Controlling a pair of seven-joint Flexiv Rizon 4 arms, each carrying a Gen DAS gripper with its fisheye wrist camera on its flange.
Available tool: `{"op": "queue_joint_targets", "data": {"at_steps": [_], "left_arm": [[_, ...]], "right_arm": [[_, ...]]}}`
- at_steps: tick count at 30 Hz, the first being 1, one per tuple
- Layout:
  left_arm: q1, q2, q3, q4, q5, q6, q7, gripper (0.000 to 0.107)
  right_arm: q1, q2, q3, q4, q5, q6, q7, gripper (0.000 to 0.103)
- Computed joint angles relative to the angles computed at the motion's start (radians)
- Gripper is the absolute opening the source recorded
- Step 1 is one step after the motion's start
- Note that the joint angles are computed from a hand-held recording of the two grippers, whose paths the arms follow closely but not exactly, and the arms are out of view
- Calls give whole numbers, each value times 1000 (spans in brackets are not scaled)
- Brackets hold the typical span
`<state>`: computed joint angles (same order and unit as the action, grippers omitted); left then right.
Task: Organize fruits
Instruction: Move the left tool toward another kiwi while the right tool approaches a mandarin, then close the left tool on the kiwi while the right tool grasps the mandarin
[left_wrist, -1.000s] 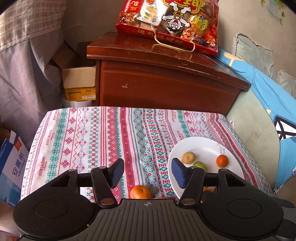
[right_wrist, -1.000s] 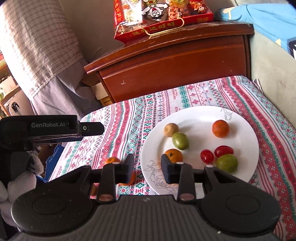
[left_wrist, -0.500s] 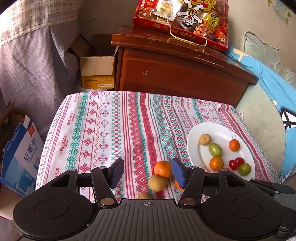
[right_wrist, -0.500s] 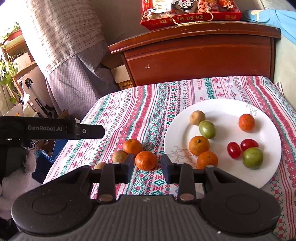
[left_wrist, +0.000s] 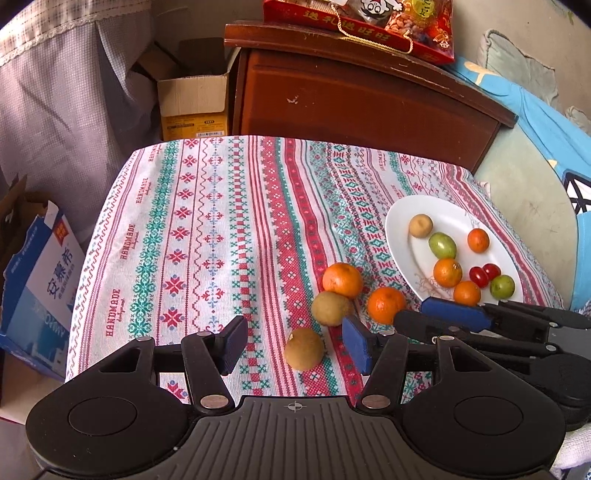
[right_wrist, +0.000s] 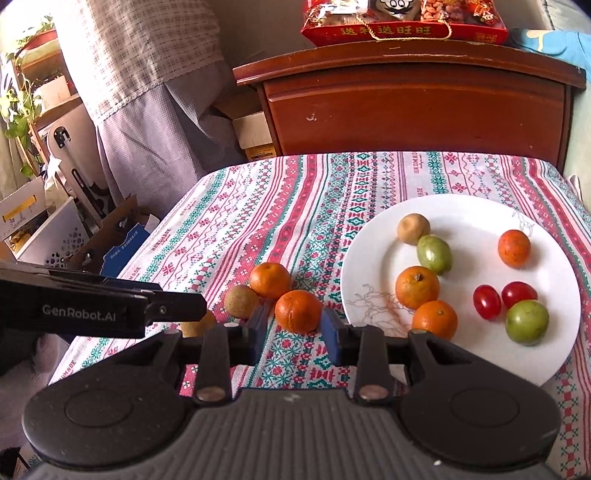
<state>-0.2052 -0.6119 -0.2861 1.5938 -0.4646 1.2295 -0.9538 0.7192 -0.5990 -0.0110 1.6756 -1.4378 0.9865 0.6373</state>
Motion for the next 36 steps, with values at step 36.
{"op": "queue_joint_targets", "data": {"at_steps": [36], "left_arm": [[9, -24, -32, 48, 66, 100, 73, 28]], "right_arm": [[11, -54, -36, -46, 20, 14, -12, 35]]}}
